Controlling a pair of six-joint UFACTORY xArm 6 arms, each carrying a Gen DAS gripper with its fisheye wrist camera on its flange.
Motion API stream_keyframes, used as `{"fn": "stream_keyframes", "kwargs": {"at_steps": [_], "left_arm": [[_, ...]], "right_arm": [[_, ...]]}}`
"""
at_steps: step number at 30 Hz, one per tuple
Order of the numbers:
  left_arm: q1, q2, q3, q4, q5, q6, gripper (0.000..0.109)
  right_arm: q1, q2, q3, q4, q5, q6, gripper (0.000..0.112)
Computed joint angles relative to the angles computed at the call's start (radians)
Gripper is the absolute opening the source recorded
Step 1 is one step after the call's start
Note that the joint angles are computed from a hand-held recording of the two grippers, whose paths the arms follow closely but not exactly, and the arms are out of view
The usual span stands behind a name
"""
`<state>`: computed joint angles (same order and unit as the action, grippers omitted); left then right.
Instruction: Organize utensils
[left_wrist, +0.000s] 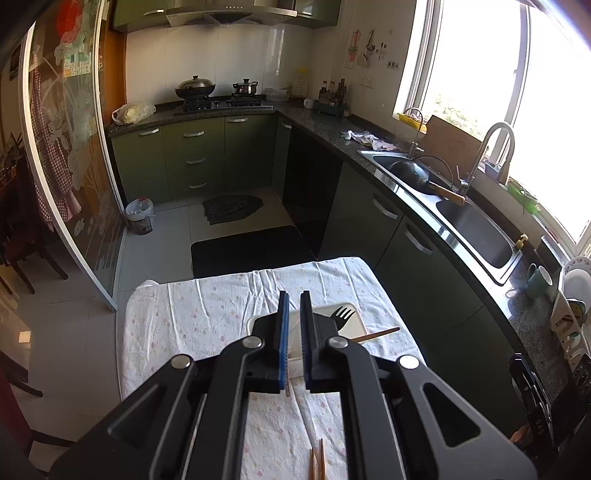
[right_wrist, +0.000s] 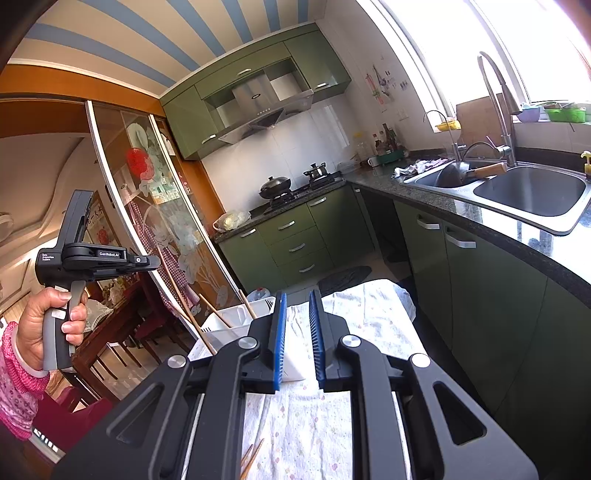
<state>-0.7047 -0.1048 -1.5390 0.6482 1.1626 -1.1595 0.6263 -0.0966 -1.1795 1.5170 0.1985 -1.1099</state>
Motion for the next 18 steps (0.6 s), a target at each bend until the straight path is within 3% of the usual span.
{"fn": "stream_keyframes", "kwargs": {"at_steps": [8,10,11,14,16,18], "left_arm": [[0.001,-0.02,0.02,-0.035,-0.019,0.002,0.006],[-0.01,-0.056,0.064,-0.039,-0.022,-0.008,0.006],[-0.016,-0.082,0.1,-0.049,-0.025,-0.018,0.006],[-0.012,-0.198,0.284,-0.109,-0.074,-0.059,0.006],[0.003,-0.288,0.442,-0.14,-0.137,-0.094,0.006],[0.054,-0.385,0.623,-0.179,-0.233,-0.128,0.006]], "right_arm": [[0.021,0.008,0.015,-0.068,0.014,0.033,0.015],[0.054,0.026,0.006,-0.027,0.034,-0.069,0.037],[0.085,0.041,-0.003,-0.008,0.016,-0.127,0.064],[0.209,0.11,-0.04,-0.043,-0.077,-0.22,0.061],[0.295,0.173,-0.094,0.026,-0.156,-0.351,0.06],[0.34,0.235,-0.136,-0.027,-0.158,-0.324,0.058]]}}
